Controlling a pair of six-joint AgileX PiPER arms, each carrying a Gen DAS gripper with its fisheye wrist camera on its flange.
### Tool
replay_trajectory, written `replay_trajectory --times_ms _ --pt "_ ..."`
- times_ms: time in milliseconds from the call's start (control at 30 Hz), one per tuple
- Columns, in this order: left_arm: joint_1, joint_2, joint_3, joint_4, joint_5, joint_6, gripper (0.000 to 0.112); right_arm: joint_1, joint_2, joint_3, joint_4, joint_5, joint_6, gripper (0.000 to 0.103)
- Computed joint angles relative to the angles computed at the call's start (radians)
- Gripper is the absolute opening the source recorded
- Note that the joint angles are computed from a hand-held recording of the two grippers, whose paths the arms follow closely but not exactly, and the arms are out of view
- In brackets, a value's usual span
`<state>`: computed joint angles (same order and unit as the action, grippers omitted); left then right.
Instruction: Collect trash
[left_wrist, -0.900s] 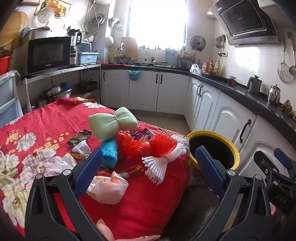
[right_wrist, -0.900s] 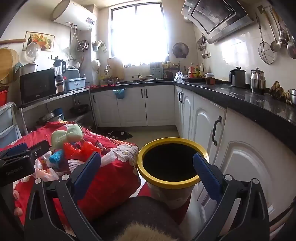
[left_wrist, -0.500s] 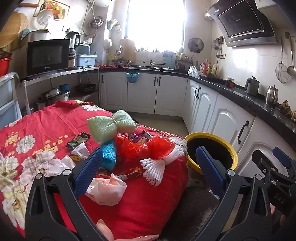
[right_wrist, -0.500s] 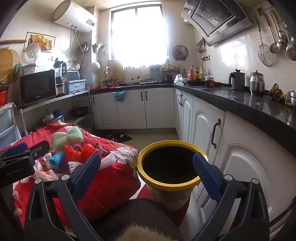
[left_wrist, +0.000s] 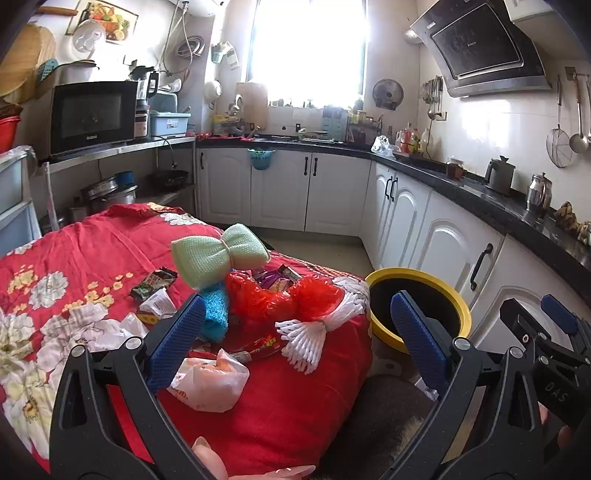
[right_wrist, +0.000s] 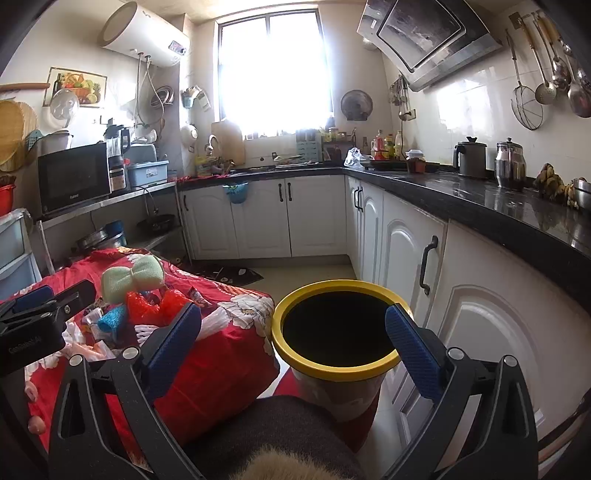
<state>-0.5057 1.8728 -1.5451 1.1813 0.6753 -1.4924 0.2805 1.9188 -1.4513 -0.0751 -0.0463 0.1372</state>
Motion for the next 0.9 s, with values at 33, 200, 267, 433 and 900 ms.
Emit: replay_trajectory --times_ms 33,200,267,433,900 --pt "-0.001 0.0 -0.002 -0.003 0.002 0.003 0.092 -0.001 -0.002 0.002 0.004 0.0 -0.003 0.097" --pt "0.001 -0.002 0.003 0.003 -0.003 -0.003 0.092 -0.002 -0.001 0.002 -0.025 -0.004 0.025 0.097" --pt "0.002 -0.001 0.003 0.003 -0.004 -0.002 0.092 -0.002 -0.001 0.001 -0.025 -0.001 0.025 0.097" --pt "0.002 0.0 0.001 0.002 -0.003 -0.002 0.092 -0.001 0.001 0.001 -0.003 -0.003 0.003 0.097" --pt "0.0 -0.001 0.004 0.006 -0.002 -0.007 0.092 0.001 0.004 -0.002 0.035 -0.003 -0.033 0.097"
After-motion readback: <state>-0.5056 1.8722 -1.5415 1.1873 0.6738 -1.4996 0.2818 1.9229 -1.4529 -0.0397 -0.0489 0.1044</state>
